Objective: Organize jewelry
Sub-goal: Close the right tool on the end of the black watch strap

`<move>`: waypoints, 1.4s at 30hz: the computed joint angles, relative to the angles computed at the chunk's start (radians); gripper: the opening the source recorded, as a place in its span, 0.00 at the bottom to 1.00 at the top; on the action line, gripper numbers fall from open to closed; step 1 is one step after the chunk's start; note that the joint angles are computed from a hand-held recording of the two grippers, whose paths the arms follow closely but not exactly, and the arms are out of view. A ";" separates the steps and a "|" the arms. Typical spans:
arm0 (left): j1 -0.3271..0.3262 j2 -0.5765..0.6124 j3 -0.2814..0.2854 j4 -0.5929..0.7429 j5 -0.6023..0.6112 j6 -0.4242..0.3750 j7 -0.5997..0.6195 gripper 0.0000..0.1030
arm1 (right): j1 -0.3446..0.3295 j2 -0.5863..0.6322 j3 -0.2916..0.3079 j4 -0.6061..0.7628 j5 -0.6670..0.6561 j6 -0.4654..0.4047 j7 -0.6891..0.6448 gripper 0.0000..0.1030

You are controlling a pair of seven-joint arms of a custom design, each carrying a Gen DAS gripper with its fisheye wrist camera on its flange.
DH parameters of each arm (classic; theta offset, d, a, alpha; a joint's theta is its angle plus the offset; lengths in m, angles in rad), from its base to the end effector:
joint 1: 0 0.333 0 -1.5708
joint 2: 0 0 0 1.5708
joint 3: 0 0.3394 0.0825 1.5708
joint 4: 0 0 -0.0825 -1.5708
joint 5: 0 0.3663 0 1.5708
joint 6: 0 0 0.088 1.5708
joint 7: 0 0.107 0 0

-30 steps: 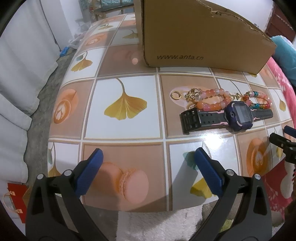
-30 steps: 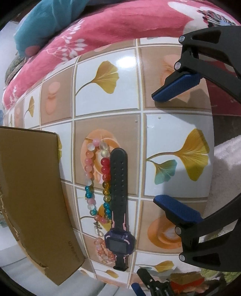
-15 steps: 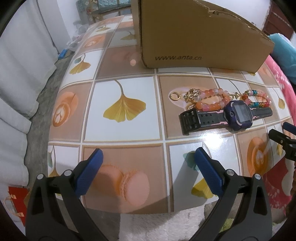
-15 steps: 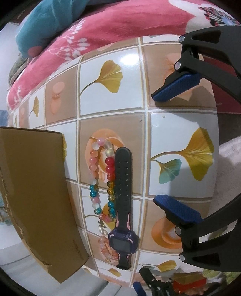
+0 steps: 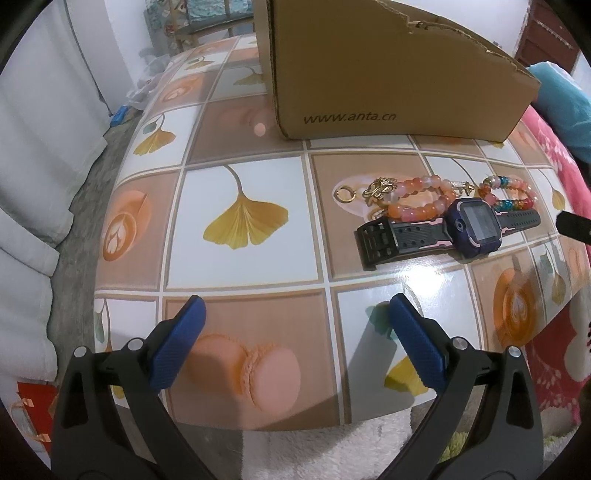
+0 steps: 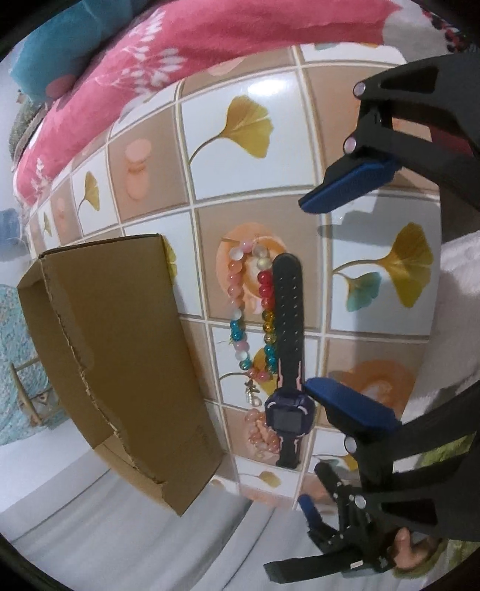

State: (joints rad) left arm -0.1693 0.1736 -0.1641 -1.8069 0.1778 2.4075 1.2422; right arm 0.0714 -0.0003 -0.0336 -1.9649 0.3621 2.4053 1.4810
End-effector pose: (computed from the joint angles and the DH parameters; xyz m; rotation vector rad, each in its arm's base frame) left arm 0.6005 -0.1995 0.5233 -1.8815 2.0847 -0.4764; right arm 0.5772 0.0242 0.5492 -1.7711 1.9337 -0.1483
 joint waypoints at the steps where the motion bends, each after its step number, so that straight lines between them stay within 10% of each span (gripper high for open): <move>1: 0.000 0.001 0.000 0.002 0.001 -0.001 -0.001 0.94 | -0.002 0.008 -0.002 0.011 0.007 -0.008 -0.002 0.76; 19: 0.000 0.002 0.001 0.001 0.000 0.004 0.002 0.94 | -0.028 0.069 0.001 0.067 -0.002 -0.046 -0.015 0.05; 33: 0.036 -0.049 -0.028 -0.085 -0.204 0.229 0.175 0.92 | -0.004 0.047 0.007 0.047 -0.079 -0.080 -0.019 0.04; 42: 0.028 -0.004 -0.045 -0.023 -0.262 0.212 0.339 0.57 | -0.028 0.036 -0.007 0.051 0.007 -0.069 -0.048 0.05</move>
